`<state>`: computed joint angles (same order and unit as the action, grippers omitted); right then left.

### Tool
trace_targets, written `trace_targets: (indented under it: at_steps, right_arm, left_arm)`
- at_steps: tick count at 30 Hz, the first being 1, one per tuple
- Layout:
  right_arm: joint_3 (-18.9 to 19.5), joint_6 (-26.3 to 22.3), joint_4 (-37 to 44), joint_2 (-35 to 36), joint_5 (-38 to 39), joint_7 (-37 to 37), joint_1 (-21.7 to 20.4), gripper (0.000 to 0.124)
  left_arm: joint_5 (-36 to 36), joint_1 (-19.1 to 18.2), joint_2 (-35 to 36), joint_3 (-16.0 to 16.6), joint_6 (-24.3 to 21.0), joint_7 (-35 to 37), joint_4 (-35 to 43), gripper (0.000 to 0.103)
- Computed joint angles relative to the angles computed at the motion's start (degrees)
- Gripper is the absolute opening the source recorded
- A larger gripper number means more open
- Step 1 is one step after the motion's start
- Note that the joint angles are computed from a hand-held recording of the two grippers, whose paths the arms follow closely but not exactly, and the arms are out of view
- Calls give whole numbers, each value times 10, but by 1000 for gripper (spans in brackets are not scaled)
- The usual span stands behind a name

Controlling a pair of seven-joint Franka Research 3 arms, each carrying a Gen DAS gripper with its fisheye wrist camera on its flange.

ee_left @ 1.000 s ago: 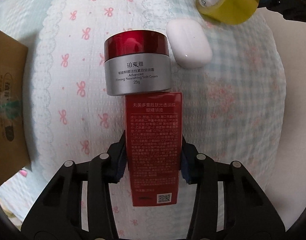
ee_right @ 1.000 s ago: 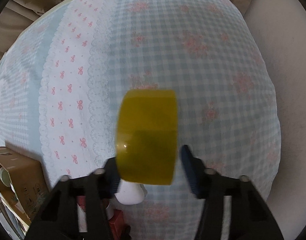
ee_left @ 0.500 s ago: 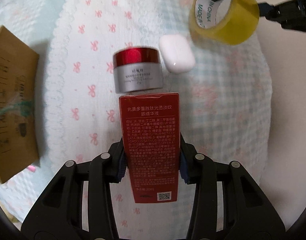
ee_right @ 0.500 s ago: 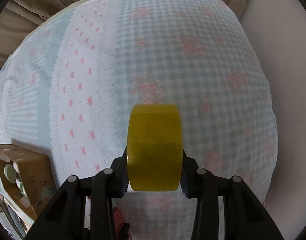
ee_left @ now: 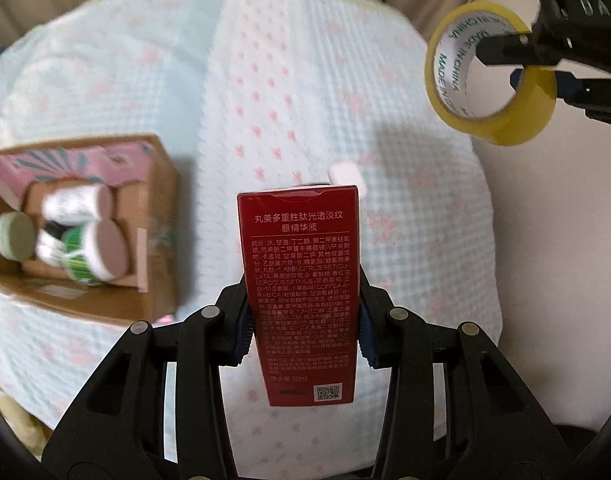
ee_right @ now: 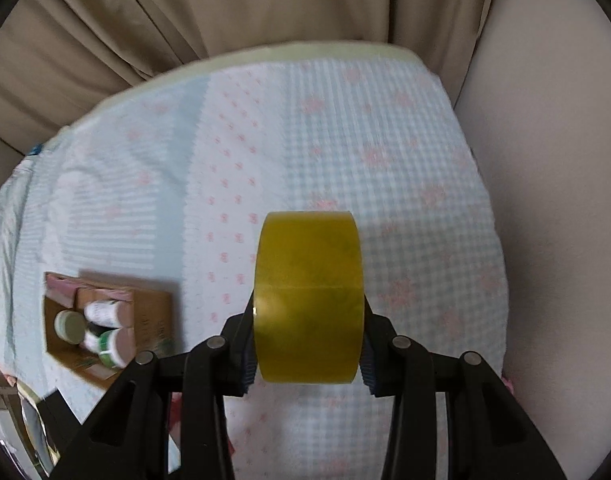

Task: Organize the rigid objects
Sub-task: 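Carry red box and yellow tape into the cardboard box and open both tools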

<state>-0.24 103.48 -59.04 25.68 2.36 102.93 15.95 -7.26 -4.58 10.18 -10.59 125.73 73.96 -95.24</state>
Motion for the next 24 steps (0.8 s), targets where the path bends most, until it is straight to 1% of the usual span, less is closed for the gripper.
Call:
trace_targets:
  at_steps: [6, 11, 17, 20, 24]
  right_arm:
    - [9, 4, -7, -43, -16, -31, 17, 38]
    - [19, 26, -45, -80, -11, -38, 28, 38]
    - [37, 36, -74, -107, 17, -12, 46, 38]
    - [45, 37, -71, -105, 10, 5, 67, 38]
    - [52, 31, -45, -85, -1, 40, 98, 38]
  left_arm:
    - [-8, 19, -69, 17, -8, 31, -34, 38]
    - [-19, 37, -105, 40, -25, 54, -48, 38]
    - [-45, 64, -131, 67, -45, 86, -57, 38]
    - [-55, 79, -138, 81, -54, 116, -58, 38]
    - [-82, 104, -130, 100, -72, 176, -44, 38]
